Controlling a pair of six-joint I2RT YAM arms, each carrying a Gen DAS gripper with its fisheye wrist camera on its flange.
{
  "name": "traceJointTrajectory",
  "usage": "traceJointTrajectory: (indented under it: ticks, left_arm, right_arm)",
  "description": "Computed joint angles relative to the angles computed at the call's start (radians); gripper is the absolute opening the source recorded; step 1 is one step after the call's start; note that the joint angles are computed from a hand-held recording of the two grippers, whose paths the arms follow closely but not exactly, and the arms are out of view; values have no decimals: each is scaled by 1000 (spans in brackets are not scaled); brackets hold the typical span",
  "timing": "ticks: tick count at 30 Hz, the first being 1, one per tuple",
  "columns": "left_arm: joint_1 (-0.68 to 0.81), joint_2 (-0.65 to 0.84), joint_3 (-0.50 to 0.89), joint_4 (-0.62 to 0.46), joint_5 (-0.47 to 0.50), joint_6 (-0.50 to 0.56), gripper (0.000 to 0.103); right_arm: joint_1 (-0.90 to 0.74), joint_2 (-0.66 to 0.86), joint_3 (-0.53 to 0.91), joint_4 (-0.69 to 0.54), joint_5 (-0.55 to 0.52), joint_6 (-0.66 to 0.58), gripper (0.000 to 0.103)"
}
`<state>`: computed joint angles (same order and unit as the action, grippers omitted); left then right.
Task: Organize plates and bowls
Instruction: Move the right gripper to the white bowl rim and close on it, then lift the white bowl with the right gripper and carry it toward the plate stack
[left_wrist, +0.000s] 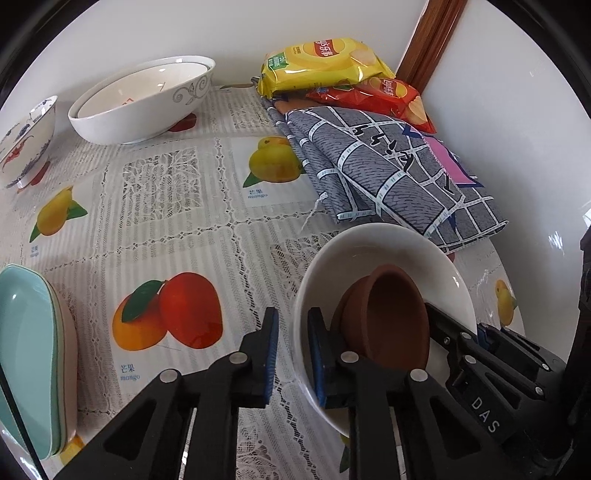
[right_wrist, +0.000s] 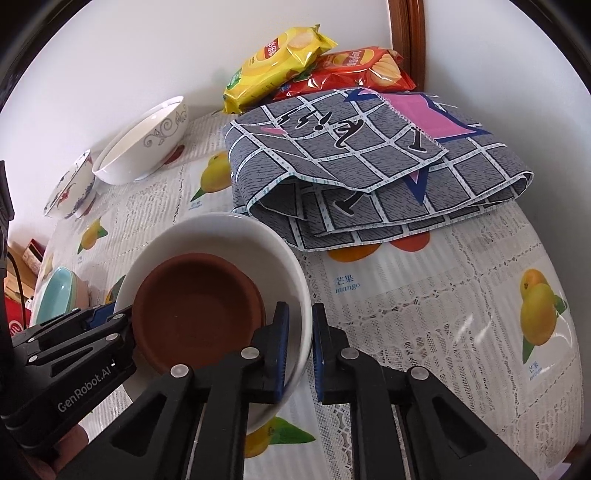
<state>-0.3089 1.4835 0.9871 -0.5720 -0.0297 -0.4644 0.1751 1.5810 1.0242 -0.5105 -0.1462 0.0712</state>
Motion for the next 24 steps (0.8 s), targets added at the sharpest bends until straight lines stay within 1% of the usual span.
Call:
traceJointTrajectory:
  ticks: [4,10,14,24]
  left_arm:
    - [-20,6,7,-6,-31,1,10]
    - [-14,-14,-9,-10,-16,-19,10]
    - [-4,-31,-17,-22,0,-22,10]
    - [4,-132,-18,-86,-34,-10,10]
  right_arm:
    - [-4,0,7,-13,-9,16,11]
    - [6,-15,4,-20,10,21,11]
    - [11,-22,9,-36,4,33,11]
    - [38,-84,5,-71,-13,71,11]
